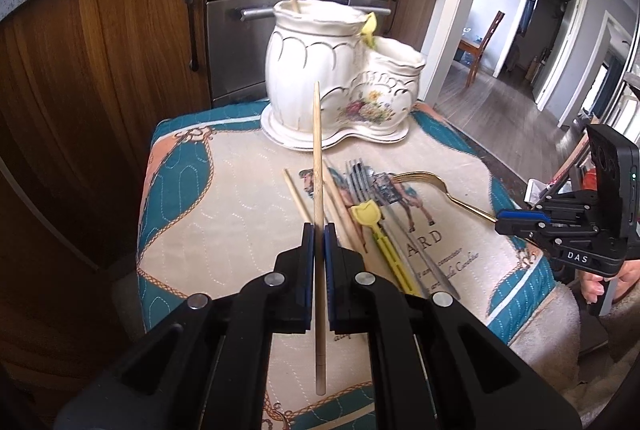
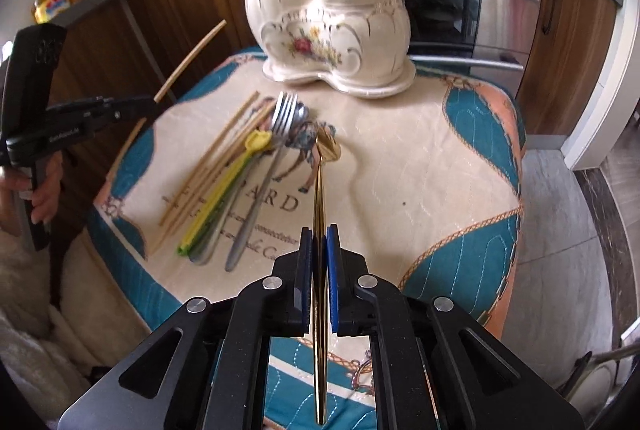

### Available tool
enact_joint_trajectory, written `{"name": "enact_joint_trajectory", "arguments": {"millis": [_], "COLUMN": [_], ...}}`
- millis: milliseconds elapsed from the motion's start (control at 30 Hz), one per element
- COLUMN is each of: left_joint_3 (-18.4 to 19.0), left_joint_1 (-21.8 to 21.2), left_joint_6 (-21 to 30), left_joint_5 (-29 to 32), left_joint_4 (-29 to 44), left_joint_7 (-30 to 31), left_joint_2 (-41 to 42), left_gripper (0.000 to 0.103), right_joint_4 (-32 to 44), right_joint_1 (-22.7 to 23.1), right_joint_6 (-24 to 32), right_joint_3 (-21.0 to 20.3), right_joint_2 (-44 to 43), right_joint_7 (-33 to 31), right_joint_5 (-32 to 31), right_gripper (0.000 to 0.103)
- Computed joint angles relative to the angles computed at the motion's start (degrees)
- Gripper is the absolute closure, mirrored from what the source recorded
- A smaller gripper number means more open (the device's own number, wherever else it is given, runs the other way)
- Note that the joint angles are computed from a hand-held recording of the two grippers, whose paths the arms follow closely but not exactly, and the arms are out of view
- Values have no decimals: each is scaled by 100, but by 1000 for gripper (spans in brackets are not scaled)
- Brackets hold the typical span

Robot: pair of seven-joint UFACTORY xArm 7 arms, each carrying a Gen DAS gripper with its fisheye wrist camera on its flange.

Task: Organize utensils
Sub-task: 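Lift the chopstick with left tool while right tool lifts the gold fork toward the holder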

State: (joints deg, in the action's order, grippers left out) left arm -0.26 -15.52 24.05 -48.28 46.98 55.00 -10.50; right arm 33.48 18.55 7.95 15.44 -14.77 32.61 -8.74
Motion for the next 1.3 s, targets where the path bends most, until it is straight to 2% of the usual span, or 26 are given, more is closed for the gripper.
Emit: {"name": "enact_joint_trajectory", "arguments": {"millis": [100, 233, 433, 500, 567, 733, 867, 933, 1000, 1033, 1067, 1100, 1167, 1300], "left_joint_3": [8, 102, 197, 95, 41, 28, 13, 4, -1, -7, -7, -5, -17, -31], "left_joint_1": [-47, -123, -244, -202, -201, -153, -99, -87, -78, -75, -73, -71, -73, -63], "left_joint_6": [-1, 106, 254, 162, 113, 187, 169, 184, 198, 199, 200, 211, 218, 223], "left_joint_5": [-90, -365, -991, -899, -863, -821, -874, -887, -890, -886, -896, -903, -906, -880], "left_joint_4": [-34, -45, 148, 236, 265, 222, 227, 224, 217, 213, 213, 215, 203, 196], "left_joint_7": [114, 372, 867, 763, 734, 741, 747, 768, 788, 782, 789, 800, 798, 774], "left_joint_2": [-90, -209, -294, -227, -184, -95, -58, -63, -70, -71, -67, -67, -72, -52], "left_gripper": [98, 98, 98, 98, 98, 98, 98, 98, 98, 98, 98, 98, 98, 98], "right_joint_4": [24, -41, -15, 108, 300, 499, 613, 703, 841, 920, 979, 1051, 1284, 1613], "right_joint_1": [-272, -315, -1055, -1159, -1545, -970, -469, -176, -28, -2, 254, 270, 129, 227], "right_joint_6": [-83, -426, -1106, -1112, -737, 111, 474, 647, 818, 909, 872, 838, 925, 913], "right_joint_3": [216, 205, 776, 853, 1251, 812, 351, 76, -54, -79, -345, -378, -280, -446], "right_joint_2": [-24, -71, -252, -194, -107, 457, 769, 915, 1011, 1063, 1131, 1197, 1376, 1725], "right_joint_7": [246, 323, 621, 553, 634, 485, 111, -280, -295, -396, -494, -446, 24, 244], "right_joint_5": [-294, -282, -497, -472, -649, -754, -489, -55, -93, 71, 225, 140, -453, -704], "right_gripper": [95, 95, 95, 95, 95, 95, 95, 95, 95, 89, 85, 82, 82, 84]}}
